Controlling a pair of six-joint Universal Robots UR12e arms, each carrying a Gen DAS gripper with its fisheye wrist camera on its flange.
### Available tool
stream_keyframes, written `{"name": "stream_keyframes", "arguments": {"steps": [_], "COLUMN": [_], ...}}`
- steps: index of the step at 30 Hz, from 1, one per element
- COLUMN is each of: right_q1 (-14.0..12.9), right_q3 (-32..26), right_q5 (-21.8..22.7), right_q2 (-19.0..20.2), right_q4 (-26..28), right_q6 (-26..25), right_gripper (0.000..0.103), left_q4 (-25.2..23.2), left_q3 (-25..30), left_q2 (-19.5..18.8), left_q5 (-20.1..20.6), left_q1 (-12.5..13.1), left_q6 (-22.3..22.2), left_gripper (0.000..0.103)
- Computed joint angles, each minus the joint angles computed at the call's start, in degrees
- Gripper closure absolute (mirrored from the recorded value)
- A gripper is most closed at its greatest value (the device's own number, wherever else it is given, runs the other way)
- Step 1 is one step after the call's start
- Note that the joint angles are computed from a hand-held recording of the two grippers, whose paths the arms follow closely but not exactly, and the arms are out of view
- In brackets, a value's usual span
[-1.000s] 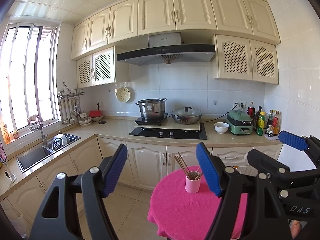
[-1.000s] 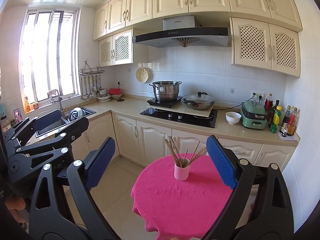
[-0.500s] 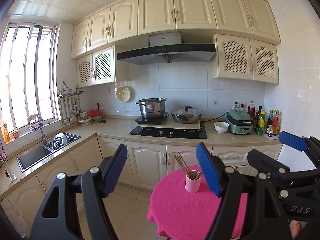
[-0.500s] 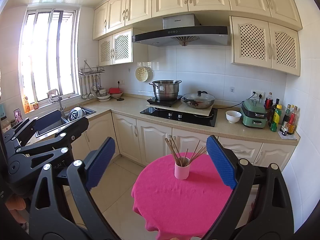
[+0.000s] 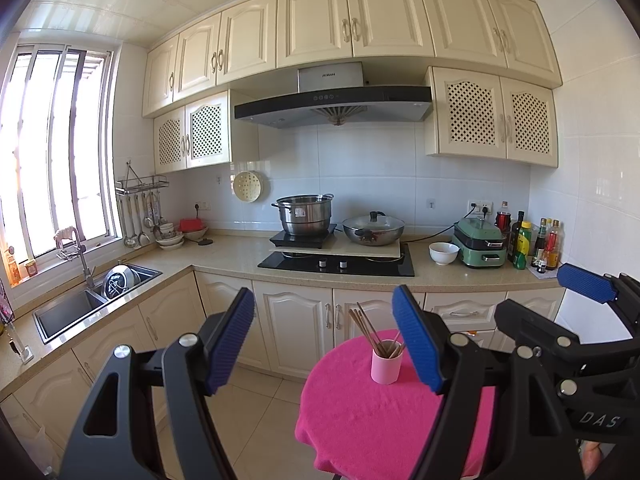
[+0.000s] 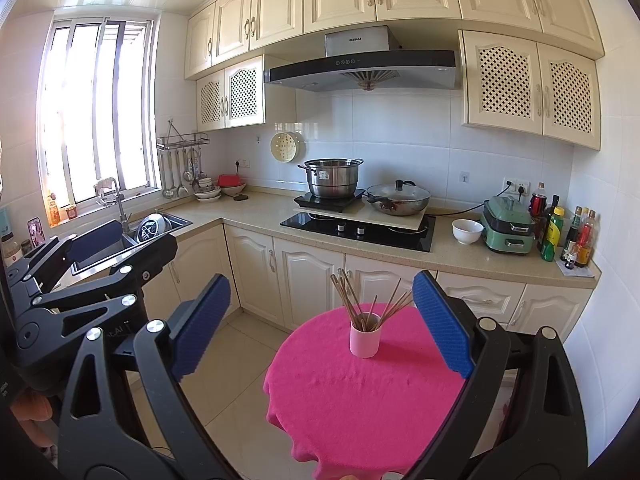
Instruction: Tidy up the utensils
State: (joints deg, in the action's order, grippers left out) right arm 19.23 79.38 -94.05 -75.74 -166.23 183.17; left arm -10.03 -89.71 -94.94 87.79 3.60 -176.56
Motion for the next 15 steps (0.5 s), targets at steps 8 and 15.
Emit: {"name": "stream_keyframes", "arguments": {"steps": [8, 15], "right_q1": [0.0, 0.0], "right_q3": [-0.2, -0.1], "right_q5": [0.0, 0.0], "right_q2": [0.1, 0.2], "right_q4": [0.1, 0.2], "right_q6": [0.1, 0.1], "right_gripper": [0.012, 0.012], "left_q4": [0.1, 0.2], "left_q3": [-0.2, -0.5], "left_q2": [0.0, 0.0], "left_q5": [-0.1, -0.3], "left_q1": [0.1, 0.2], "left_q6": [0.1, -0.1], "left_gripper": [0.032, 0.032]}}
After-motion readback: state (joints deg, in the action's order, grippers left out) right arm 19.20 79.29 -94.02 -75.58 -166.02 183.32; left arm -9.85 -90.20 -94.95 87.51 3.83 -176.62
